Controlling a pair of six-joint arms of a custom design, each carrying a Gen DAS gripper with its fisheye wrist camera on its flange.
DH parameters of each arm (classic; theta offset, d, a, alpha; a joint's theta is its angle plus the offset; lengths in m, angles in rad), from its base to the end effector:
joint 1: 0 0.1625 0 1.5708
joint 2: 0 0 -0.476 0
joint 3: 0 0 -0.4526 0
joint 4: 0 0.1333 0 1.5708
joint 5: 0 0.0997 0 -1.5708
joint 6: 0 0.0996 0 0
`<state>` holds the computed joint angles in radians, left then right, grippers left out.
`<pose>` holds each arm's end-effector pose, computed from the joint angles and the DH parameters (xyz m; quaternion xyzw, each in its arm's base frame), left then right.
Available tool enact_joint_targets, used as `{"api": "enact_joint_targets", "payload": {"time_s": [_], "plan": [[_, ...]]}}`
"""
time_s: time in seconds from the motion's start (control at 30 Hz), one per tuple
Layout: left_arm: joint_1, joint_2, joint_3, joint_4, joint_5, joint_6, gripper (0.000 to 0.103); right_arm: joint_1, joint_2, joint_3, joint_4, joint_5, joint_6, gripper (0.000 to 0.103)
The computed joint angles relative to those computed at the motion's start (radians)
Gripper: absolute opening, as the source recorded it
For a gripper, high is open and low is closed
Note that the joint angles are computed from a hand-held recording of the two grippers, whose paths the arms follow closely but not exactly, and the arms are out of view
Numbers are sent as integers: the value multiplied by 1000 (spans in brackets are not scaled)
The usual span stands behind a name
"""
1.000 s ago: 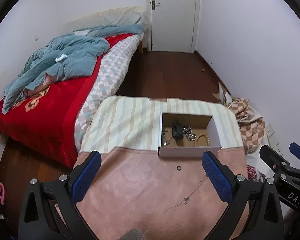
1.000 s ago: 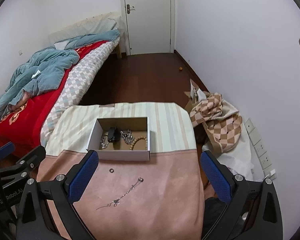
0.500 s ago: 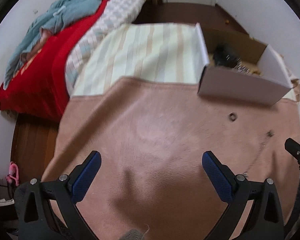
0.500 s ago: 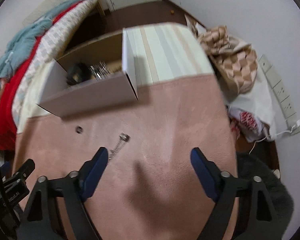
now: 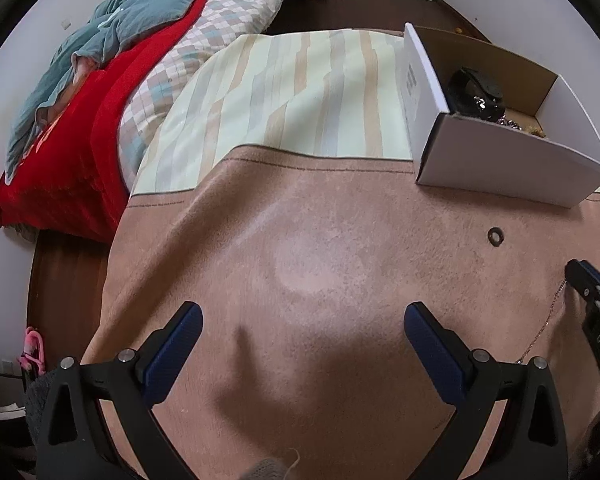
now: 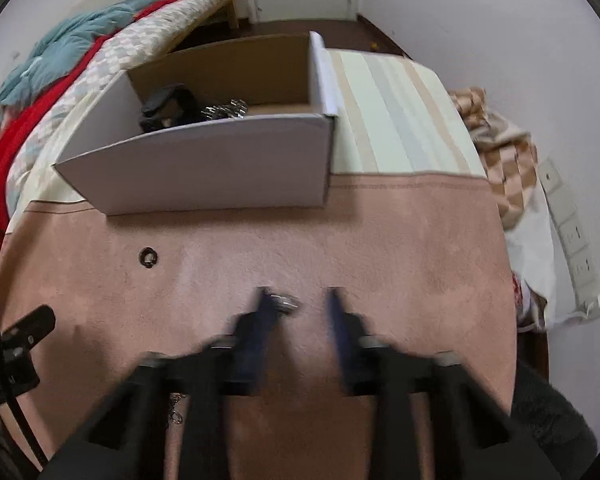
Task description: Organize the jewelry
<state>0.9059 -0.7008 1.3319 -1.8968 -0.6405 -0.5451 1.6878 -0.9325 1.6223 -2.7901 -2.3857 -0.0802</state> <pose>-0.3298 -0.7662 0.1157 0.1209 0.8777 -0.1405 0.4419 0.1483 -0.7410 0.2481 -0.0160 -0.8920 0.2472 0.3780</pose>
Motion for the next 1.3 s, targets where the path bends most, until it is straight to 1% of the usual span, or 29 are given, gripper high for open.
{"api": "enact_joint_targets", "payload": {"time_s": [0.13, 0.3, 0.5, 0.6, 0.67, 0.7, 0.73, 0.77, 0.8, 0.83, 0.9, 0.93, 0.97, 1.07, 1.1, 1.13, 1.17, 1.2, 1.3], "plan": [[-3, 16, -18, -19, -13, 25, 103, -2, -16, 19, -46, 5, -4, 13], [-9, 58, -55, -67, -42, 74, 103, -21, -89, 58, -91, 4, 36, 13], [-6, 126, -118, -105, -152, 140, 102, -38, -126, 67, -89, -24, 39, 13], [-9, 140, -119, -145, -171, 183, 99, -45, -128, 74, -82, -30, 35, 13], [-11, 143, -111, -175, -173, 207, 86, -49, -128, 78, -77, -29, 34, 13], [-12, 143, -108, -183, -174, 213, 72, -51, -128, 81, -77, -27, 36, 13], [-10, 141, -102, -201, -191, 219, 66, -54, -129, 84, -80, -24, 36, 13], [-10, 139, -99, -209, -191, 218, 63, -56, -130, 85, -81, -23, 36, 13], [-11, 137, -94, -222, -185, 222, 52, -58, -130, 84, -80, -21, 38, 13], [-12, 135, -90, -234, -184, 229, 44, -60, -130, 84, -77, -18, 41, 13], [-11, 137, -95, -235, -184, 233, 42, -61, -129, 83, -77, -18, 42, 13], [-12, 138, -94, -243, -181, 239, 34, -62, -130, 83, -75, -17, 44, 13], [-13, 139, -93, -251, -180, 246, 30, -63, -130, 82, -74, -15, 44, 13], [-11, 143, -100, -258, -184, 258, 23, -64, -129, 82, -69, -14, 48, 13], [-11, 143, -98, -264, -184, 264, 17, -64, -128, 82, -69, -15, 49, 13], [-10, 145, -100, -268, -185, 270, 15, -64, -128, 81, -68, -15, 48, 13], [-9, 146, -101, -271, -187, 273, 14, -64, -129, 81, -68, -15, 49, 13], [-9, 145, -99, -275, -189, 277, 10, -64, -128, 81, -70, -14, 48, 13], [-8, 144, -98, -281, -198, 283, 10, -62, -130, 81, -78, -12, 42, 13]]}}
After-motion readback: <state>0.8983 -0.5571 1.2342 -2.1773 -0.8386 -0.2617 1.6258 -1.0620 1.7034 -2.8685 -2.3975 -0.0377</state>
